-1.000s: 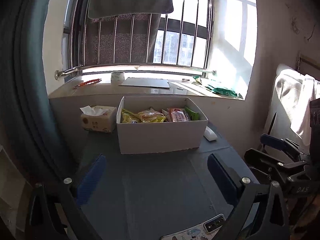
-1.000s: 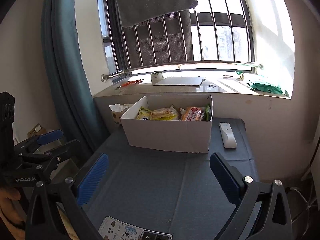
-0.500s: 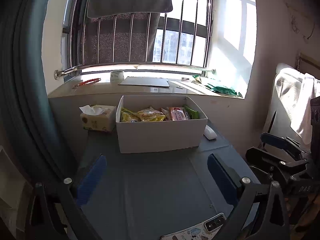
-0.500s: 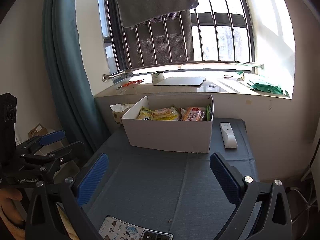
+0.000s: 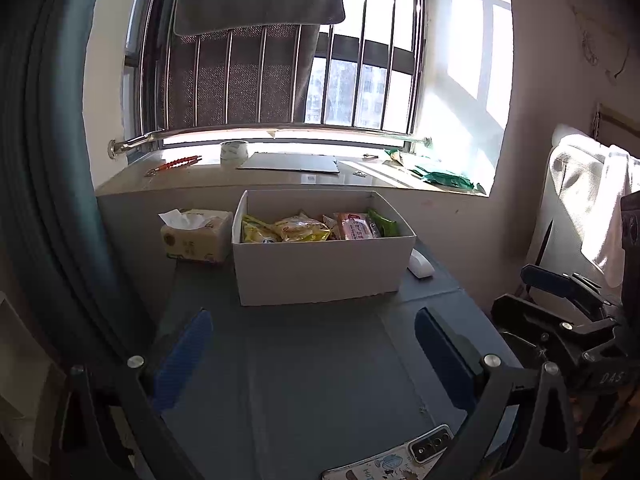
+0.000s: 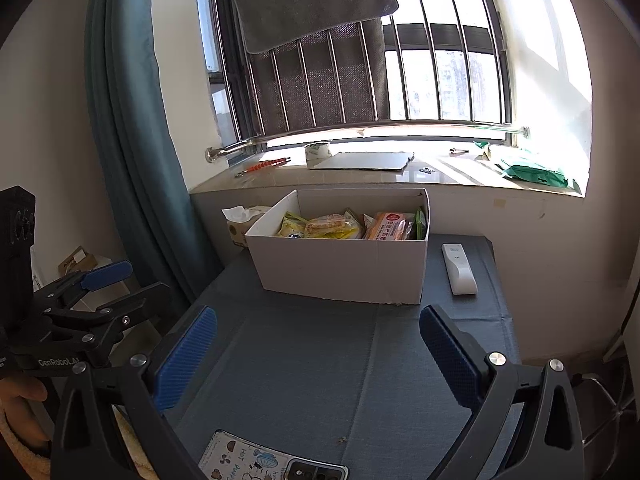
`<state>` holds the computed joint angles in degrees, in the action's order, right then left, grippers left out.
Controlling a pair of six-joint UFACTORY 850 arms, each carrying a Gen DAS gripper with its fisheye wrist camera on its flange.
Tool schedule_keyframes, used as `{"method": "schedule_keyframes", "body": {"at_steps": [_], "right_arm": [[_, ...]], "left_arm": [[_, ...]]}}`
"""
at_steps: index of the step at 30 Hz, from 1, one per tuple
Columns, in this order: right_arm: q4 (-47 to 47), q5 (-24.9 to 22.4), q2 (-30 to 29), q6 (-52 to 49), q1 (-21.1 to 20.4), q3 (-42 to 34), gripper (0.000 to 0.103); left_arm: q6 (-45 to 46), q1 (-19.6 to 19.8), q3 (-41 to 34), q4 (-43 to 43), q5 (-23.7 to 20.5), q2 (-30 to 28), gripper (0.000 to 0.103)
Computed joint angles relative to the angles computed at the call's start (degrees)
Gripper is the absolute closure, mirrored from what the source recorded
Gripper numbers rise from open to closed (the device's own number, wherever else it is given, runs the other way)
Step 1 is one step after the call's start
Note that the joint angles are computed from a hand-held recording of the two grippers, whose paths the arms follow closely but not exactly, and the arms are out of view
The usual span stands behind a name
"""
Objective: Organize snacks
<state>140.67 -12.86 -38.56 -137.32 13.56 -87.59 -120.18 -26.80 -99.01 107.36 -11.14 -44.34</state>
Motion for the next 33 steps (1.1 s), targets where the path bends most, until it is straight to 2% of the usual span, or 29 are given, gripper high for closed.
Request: {"method": "schedule_keyframes", "body": {"at_steps": [13, 33], "right_arm": [[-0.6, -0.1, 0.1, 0.5, 0.0, 0.2, 0.000], [-3.8, -0.1, -0.1, 3.5, 0.0, 0.0, 0.000]], "left_arm": [[1.3, 0.1, -0.3, -1.4, 0.7, -0.2, 0.000], [-3.0, 0.1, 0.3, 3.2, 1.0, 0.1, 0.000]]}}
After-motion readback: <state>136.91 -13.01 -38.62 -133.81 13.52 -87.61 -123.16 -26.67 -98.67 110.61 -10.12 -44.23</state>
